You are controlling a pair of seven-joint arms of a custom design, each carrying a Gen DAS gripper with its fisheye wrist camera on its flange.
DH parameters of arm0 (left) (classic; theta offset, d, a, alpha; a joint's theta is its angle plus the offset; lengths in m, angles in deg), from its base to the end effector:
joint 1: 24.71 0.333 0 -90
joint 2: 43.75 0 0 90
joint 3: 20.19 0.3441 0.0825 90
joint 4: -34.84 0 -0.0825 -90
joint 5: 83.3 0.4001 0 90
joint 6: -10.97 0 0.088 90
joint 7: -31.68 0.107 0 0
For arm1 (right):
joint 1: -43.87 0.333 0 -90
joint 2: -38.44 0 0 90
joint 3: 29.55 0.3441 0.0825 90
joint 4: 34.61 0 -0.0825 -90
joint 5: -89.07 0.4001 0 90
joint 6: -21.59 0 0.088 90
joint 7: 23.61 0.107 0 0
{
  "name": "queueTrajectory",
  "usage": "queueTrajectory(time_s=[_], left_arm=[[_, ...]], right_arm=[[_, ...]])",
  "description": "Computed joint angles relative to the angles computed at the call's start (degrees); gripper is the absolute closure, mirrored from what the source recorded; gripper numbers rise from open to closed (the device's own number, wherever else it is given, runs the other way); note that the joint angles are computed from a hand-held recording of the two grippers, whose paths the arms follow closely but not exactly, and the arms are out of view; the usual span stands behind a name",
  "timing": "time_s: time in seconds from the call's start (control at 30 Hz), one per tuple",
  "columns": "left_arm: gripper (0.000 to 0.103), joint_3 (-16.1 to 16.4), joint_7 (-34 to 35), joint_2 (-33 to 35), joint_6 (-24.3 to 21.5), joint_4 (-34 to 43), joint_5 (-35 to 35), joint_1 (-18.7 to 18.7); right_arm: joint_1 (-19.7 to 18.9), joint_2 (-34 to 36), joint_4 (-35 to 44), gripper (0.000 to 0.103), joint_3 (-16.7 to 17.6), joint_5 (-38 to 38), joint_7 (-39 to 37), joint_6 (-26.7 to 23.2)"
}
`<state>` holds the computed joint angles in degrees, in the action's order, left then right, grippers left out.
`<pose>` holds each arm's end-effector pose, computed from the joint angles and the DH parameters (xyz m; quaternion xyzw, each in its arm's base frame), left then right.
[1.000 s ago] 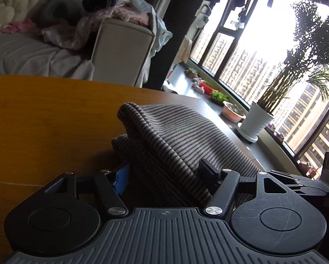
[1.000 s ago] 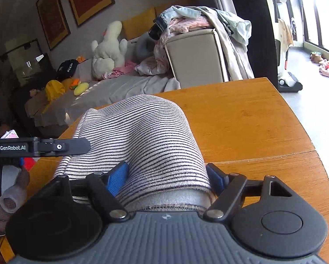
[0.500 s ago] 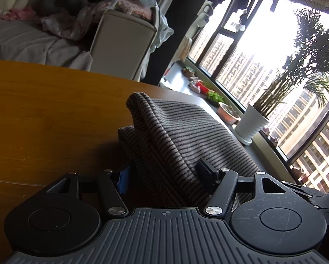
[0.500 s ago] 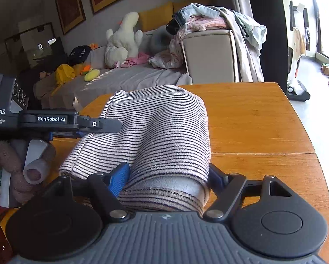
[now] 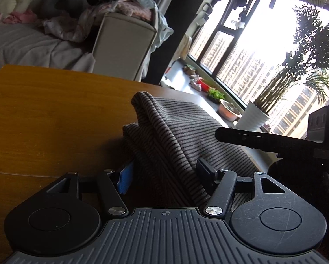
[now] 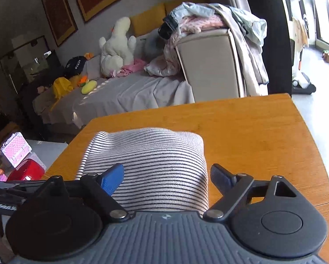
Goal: Fold clothes
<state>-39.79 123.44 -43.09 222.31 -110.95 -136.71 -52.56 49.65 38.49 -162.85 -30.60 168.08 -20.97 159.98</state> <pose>0.3930 -0.2725 0.3933 -0.6847 0.5496 -0.4472 0.1710 0.5537 0.0510 0.4073 -0.7764 0.4225 -0.0380 0.4661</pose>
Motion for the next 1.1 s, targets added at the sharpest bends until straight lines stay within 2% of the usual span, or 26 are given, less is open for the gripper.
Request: queueTrajectory(time_s=[0.07,0.13,0.17,0.2,0.23,0.3,0.4,0.5,0.57,0.6,0.67,0.77,0.87,0.93,1.03,1.07,1.1], left_arm=[[0.037,0.5,-4.1,-0.4,-0.8,-1.3,4.3,0.7],[0.037,1.6,-12.9,-0.8,-1.0,-3.6,13.5,2.2],[0.037,2.1,-16.9,-0.8,-0.8,-4.4,17.6,3.0],[0.037,2.4,-20.3,-0.6,-0.5,-5.0,21.1,3.6],[0.037,2.4,-20.8,-0.3,-0.2,-5.0,21.9,3.9],[0.037,2.3,-21.3,0.4,0.4,-4.9,22.8,4.2],[0.036,2.7,-23.5,1.2,1.1,-4.8,25.3,4.8],[0.035,3.0,-24.8,1.6,1.3,-4.8,26.7,5.1],[0.034,3.0,-24.3,1.8,1.4,-4.6,26.4,4.9],[0.034,2.9,-23.7,1.9,1.5,-4.4,26.0,4.7],[0.034,2.8,-21.3,2.1,1.4,-3.8,23.8,4.0],[0.033,2.7,-18.6,2.0,1.0,-3.3,21.3,3.4],[0.031,2.8,-18.7,2.0,0.9,-3.3,21.3,3.4],[0.031,2.7,-17.8,2.1,0.9,-3.1,20.3,3.2],[0.031,2.6,-16.6,2.3,1.1,-2.8,19.0,2.8],[0.031,2.6,-16.5,2.3,1.3,-2.7,18.9,2.8],[0.028,2.7,-17.2,2.4,1.3,-2.9,19.7,2.9]], right_arm=[[-0.1,2.9,2.1,0.013,0.1,-2.8,4.9,-1.5],[-1.5,5.2,4.1,0.012,-0.3,-4.4,10.2,-5.9],[-2.2,5.7,4.7,0.014,-0.3,-4.8,11.5,-7.8],[-2.9,5.6,4.6,0.024,-0.3,-4.6,11.2,-9.7],[-3.1,4.6,3.8,0.026,0.0,-3.6,9.5,-9.5],[-3.6,2.5,2.3,0.040,-0.1,-0.6,5.6,-10.6],[-4.5,0.8,1.7,0.046,-1.1,4.2,1.7,-15.6],[-2.7,0.2,1.2,0.046,-0.2,3.1,0.3,-7.6],[-1.1,1.5,1.5,0.046,0.7,1.3,0.6,0.8],[-0.8,2.0,1.4,0.037,0.8,1.8,-0.4,2.6],[-1.0,2.1,0.8,0.035,0.5,4.2,-1.5,2.2],[-0.5,-0.3,-1.4,0.033,0.6,6.8,-5.0,4.5],[0.1,-5.2,-6.0,0.033,0.0,11.7,-17.3,5.7],[-0.1,-8.3,-8.9,0.033,-1.2,12.6,-21.5,3.9],[-0.6,-11.1,-12.0,0.043,-2.7,8.5,-20.4,1.3],[-0.5,-11.4,-12.8,0.043,-2.4,6.1,-18.8,2.4],[0.1,-11.6,-14.2,0.042,-1.8,6.8,-20.7,6.0]])
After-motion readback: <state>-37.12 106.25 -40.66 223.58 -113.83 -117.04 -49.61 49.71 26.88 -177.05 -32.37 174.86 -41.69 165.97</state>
